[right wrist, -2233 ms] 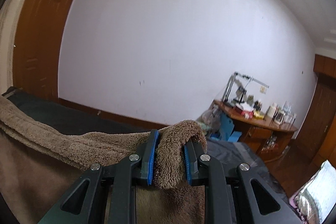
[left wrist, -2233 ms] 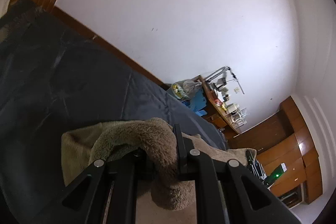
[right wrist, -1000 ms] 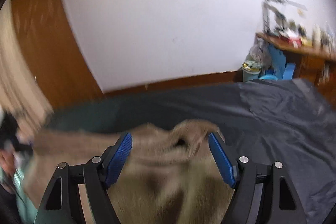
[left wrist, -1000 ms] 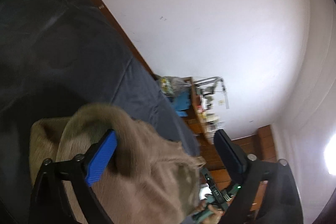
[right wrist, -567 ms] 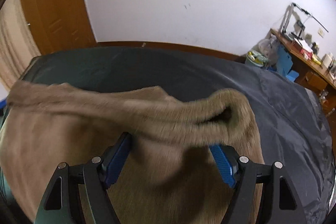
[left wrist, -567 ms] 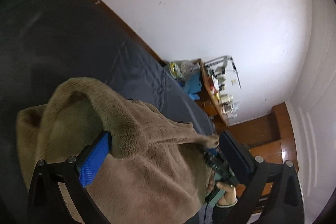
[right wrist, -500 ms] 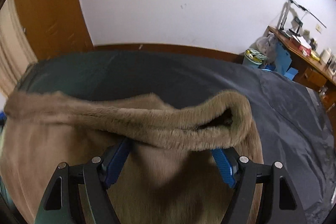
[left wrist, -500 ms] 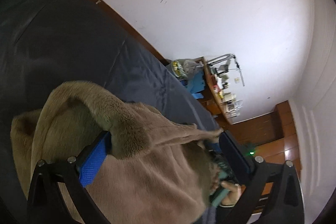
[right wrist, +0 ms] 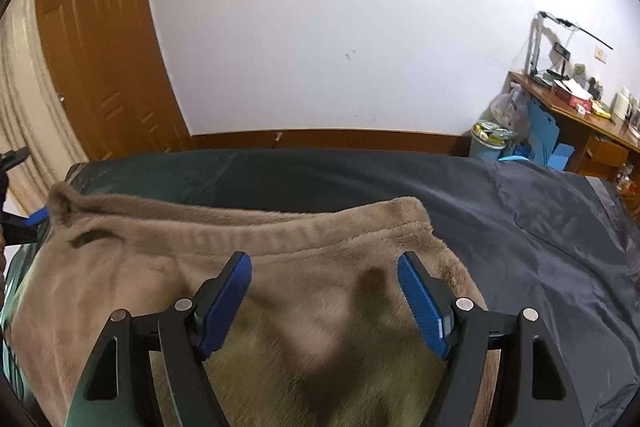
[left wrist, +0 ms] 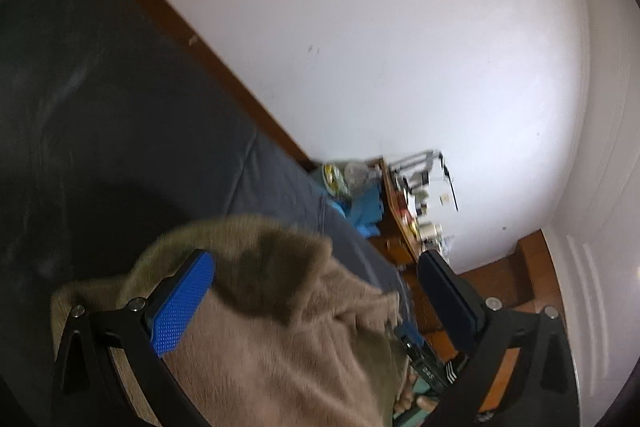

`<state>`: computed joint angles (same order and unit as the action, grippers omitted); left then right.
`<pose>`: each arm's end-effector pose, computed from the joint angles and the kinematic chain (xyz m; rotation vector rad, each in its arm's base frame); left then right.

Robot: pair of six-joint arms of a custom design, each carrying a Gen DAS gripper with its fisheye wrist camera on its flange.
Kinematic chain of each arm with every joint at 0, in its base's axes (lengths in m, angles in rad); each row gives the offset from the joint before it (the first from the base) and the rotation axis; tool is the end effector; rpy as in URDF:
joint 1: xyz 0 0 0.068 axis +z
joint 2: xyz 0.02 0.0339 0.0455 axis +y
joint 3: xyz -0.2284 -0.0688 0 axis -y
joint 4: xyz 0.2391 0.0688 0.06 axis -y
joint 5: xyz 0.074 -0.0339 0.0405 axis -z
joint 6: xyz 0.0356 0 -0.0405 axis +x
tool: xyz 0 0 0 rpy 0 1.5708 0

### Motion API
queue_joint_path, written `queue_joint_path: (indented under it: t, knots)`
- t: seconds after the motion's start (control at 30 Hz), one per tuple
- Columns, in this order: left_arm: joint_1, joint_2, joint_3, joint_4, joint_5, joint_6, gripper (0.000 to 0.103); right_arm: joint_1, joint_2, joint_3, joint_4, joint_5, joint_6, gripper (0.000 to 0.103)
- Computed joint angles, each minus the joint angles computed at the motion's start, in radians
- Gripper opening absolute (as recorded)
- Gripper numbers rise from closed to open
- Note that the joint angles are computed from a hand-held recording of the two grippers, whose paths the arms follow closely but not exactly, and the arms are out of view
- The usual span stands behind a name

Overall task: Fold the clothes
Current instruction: 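Lower the fleece onto the bed cover and open both grippers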

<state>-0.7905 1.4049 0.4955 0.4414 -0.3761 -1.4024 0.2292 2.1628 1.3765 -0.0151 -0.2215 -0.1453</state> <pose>0.2007 -0.1842 0.1386 -0.8834 1.9652 -0.9849 0.4213 0.1063 0.0981 -0.5450 2.3042 0.3030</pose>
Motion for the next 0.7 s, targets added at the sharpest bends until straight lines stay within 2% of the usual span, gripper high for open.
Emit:
queue_joint_path:
  t: [0.07,0.17,0.33,0.43,0.53,0.57,0.7]
  knots:
    - [-0.016,0.04,0.033,0.006,0.027,0.011,0.102,0.033,-0.018,-0.018,-0.033,0.051,-0.015,0.077]
    - [-0.027,0.094,0.096,0.004,0.079,0.038,0.102,0.048,0.003,0.003,-0.081,0.062,-0.03,0.077]
    - [0.035,0.196,0.252,-0.08,0.166,0.072,0.102,0.053,0.031,-0.005,-0.078,0.083,0.016,0.077]
    - [0.073,0.203,0.274,-0.081,0.129,0.059,0.102,0.045,0.009,-0.051,-0.043,0.079,0.027,0.077]
    - [0.076,0.153,0.198,0.001,0.095,0.01,0.102,0.029,-0.026,-0.101,-0.013,0.073,0.01,0.077]
    - [0.064,0.149,0.195,-0.007,0.089,0.008,0.102,0.025,-0.041,-0.124,0.004,0.077,0.001,0.077]
    - [-0.007,0.11,0.199,-0.16,0.069,0.045,0.102,0.026,-0.117,-0.246,0.092,0.108,-0.02,0.077]
